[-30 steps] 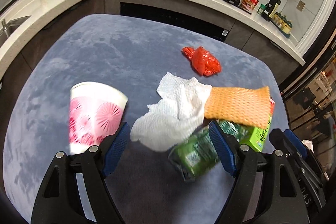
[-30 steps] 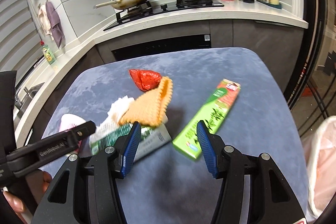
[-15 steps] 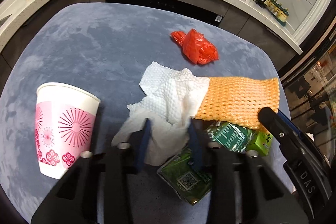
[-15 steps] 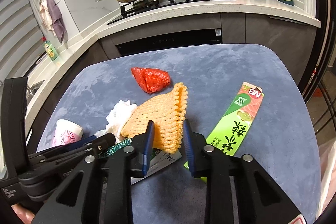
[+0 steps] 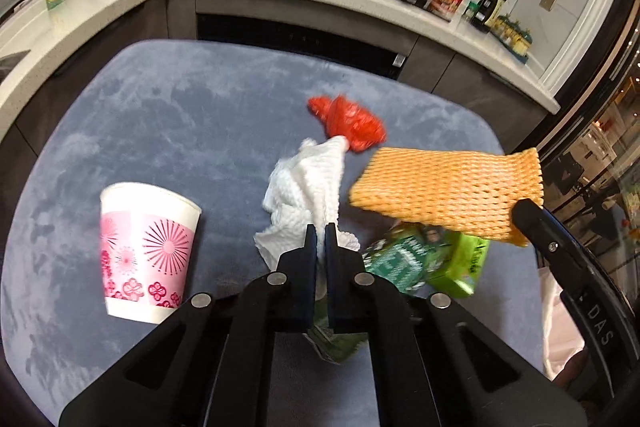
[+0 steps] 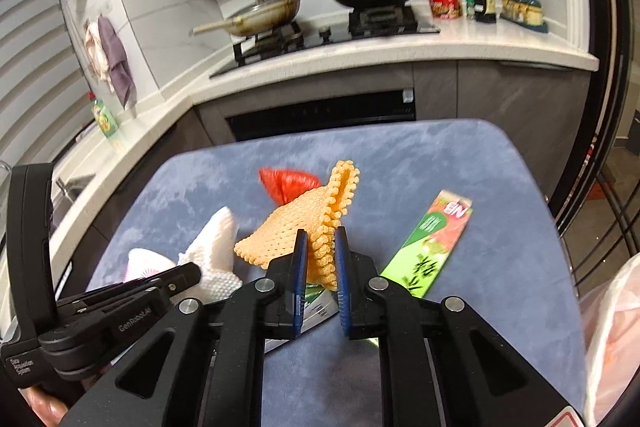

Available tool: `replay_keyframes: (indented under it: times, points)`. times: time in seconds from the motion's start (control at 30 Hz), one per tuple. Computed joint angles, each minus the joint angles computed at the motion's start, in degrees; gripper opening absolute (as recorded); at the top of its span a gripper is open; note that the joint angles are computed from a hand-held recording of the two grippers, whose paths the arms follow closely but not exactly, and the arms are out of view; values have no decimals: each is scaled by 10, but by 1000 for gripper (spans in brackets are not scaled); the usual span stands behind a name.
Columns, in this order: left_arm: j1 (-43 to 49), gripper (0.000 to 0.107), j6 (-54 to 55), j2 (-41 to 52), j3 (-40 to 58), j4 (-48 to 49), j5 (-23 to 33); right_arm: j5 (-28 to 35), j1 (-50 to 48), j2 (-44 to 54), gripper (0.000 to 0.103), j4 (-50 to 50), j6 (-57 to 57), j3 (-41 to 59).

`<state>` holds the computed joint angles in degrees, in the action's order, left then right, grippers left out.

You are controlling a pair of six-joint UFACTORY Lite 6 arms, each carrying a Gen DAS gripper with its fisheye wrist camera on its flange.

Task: Collect trash
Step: 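Carry the paper towel and foam sleeve with both grippers over the bin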

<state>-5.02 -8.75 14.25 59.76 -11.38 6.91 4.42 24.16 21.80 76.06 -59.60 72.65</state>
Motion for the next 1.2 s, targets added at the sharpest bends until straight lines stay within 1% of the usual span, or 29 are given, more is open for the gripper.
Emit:
replay_keyframes:
  times: [0.1,0.2,0.33,0.43,0.53,0.63,0.77,0.9,1.03,1.2]
  points:
    - [-16,3,-82,-38,-7,78,9,-5,-15,-51,12,20,-21,-32]
    - [-42,3,-168,-69,-8,156,22,-5,-34,-107,12,18,-22,-70]
    - [-92,3,-300,-106,-5,275,43,-4,-68,-188,12,-89,75,-124]
    - [-140,3,-400,-123,1,363,61,11,-105,-253,12,-108,85,-171]
    - [-195,3,-490,-130,14,440,82,32,-147,-303,12,-106,73,-206]
    - [-251,3,-557,-123,38,497,107,64,-204,-359,12,-109,60,-245]
    - [-316,3,-612,-96,77,539,130,126,-311,-416,12,-84,7,-285]
    - [-380,3,-649,-46,132,565,154,202,-436,-446,12,-64,-52,-309]
    - [-431,3,-659,13,194,566,175,265,-548,-453,12,-50,-106,-325]
    - [-487,3,-632,115,311,535,204,330,-677,-426,12,-39,-174,-327]
